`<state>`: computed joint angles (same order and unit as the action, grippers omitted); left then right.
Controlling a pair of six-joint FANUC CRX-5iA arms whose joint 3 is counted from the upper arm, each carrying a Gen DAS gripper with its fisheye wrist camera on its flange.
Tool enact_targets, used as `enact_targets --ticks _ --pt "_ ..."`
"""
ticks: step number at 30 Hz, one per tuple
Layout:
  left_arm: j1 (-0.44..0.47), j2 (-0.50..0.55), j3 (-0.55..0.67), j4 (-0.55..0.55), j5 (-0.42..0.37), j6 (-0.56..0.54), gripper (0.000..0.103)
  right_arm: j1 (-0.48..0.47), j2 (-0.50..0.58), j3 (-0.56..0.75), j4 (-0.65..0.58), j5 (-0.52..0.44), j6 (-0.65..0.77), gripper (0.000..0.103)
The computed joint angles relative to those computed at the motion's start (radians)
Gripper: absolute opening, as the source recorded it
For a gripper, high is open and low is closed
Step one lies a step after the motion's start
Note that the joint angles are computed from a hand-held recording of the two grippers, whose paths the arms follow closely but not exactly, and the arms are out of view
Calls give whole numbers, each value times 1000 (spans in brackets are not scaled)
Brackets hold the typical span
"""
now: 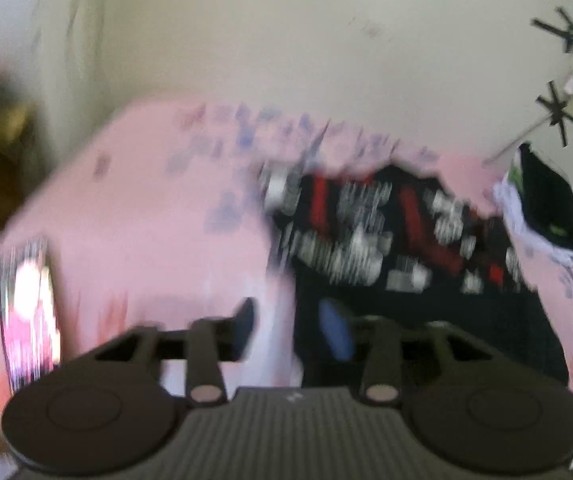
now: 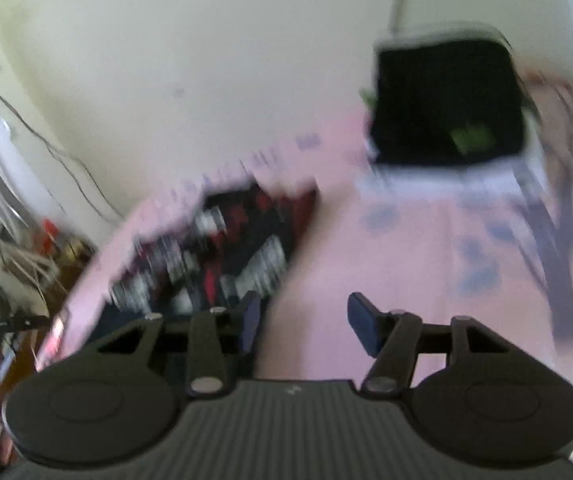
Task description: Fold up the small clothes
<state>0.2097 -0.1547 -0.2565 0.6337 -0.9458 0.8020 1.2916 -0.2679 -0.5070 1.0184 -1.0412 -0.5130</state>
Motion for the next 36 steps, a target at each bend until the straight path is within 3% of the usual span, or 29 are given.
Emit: enact_targets --ticks 1,3,6,9,12,15,17,18,19,20,21,23,29,33,36 --pt "-35 24 22 11 43 -25 65 -55 20 14 28 50 31 56" --pt "-119 113 111 0 94 -28 69 -156 64 44 57 156 79 56" --pt "-226 314 329 -49 52 39 69 -313 158 103 63 345 139 57" --pt "-315 492 554 -165 -7 154 66 -426 275 210 -48 480 302 63" --pt "-377 649 755 -250 -87 221 65 -472 399 362 -251 508 539 65" --pt "-427 749 899 -369 -109 269 59 -503 494 498 -449 489 782 66" --pt "-437 813 986 -402 -159 301 51 -523 547 576 -549 467 902 67" --pt "-439 851 1040 -408 -200 319 39 -529 567 606 -585 456 947 66" --pt "-443 873 1067 -417 -215 333 34 -536 588 639 -625 446 997 64" --pt "-443 869 1053 -410 -193 329 31 -541 610 680 -680 427 1063 49" --pt "-442 859 1035 -404 -180 319 19 -543 625 712 -731 404 1127 27" --pt "-442 829 995 -411 -150 313 16 -530 640 725 -676 363 1121 13" --pt "-411 603 692 -295 31 181 16 -462 503 570 -459 466 974 11" --pt "-373 360 373 -118 172 -36 16 -354 400 480 -281 439 913 11" --pt "-333 186 158 9 214 -190 16 -254 334 410 -161 391 845 11"
